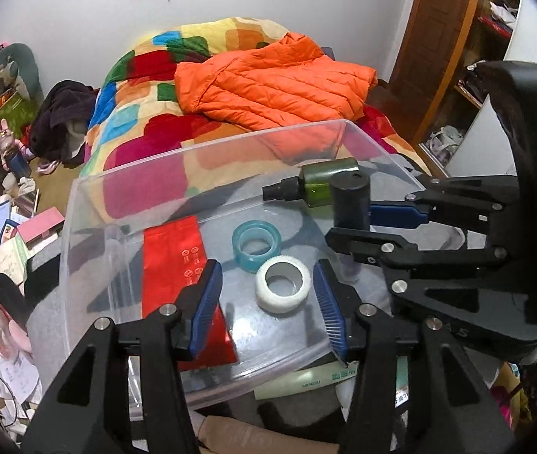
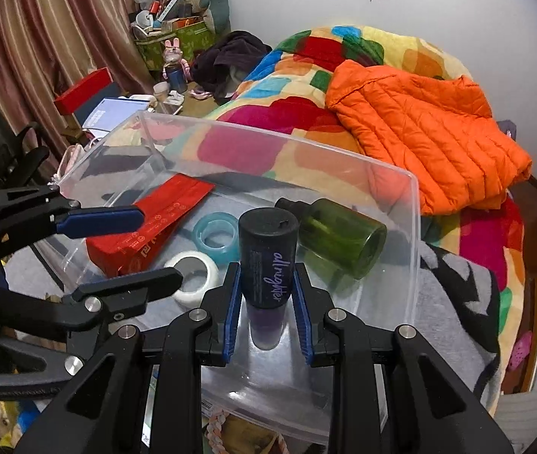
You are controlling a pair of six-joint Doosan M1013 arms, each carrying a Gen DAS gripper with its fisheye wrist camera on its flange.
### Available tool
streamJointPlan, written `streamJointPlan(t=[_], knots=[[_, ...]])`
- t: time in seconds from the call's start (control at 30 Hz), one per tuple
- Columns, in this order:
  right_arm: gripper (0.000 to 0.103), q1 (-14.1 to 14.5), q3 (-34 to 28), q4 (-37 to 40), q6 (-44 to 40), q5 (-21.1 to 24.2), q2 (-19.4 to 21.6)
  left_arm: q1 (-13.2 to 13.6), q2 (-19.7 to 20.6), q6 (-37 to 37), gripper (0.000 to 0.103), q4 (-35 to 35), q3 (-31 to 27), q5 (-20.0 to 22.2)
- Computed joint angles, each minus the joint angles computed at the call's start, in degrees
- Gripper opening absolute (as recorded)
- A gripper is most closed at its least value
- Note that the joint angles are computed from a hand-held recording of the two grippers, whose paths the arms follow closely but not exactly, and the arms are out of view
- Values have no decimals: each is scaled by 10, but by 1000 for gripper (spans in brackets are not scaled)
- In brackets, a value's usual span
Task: Organize objects
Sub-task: 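Place white tape in bin with left tool while right tool places purple bottle in, then grasp beige red-capped tube with left tool while right tool grasps braided hair tie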
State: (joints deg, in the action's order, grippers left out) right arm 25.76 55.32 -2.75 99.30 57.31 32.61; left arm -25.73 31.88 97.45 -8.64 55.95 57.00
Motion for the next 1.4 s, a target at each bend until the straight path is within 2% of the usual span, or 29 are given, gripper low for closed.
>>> streamJointPlan(t=[0.07,0.13,0.2,0.27,0.4,0.43,0.5,0.6,0.73,0.9,1.2,1.27,1.4], knots=[[24,4,3,-17,9,-2,-3,-1,-6,-5,57,8,7,-7],[29,4,6,-13,10,-6,-8,-2,-18,-9,64,17,23,-29],[44,4,20,-13,16,-24,-18,-3,-29,-14,66,30,38,-48],[50,7,34,-29,26,-42,-29,-5,-42,-19,68,44,53,-66],[53,11,61,-44,43,-70,-53,-6,-71,-40,80,73,89,-106],[54,11,68,-49,50,-78,-58,-6,-78,-44,81,78,99,-115],[62,17,91,-83,80,-102,-76,-5,-91,-56,82,95,115,-129],[69,24,123,-127,119,-132,-99,-3,-110,-80,97,112,142,-150],[70,33,155,-168,155,-151,-121,3,-127,-94,97,112,171,-152],[70,37,191,-177,182,-158,-140,8,-139,-112,97,115,205,-140],[70,38,233,-176,216,-133,-147,12,-147,-159,98,100,255,-115],[70,36,235,-164,214,-128,-144,15,-154,-171,98,92,271,-142],[70,36,239,-145,204,-124,-140,24,-163,-183,98,69,288,-159]])
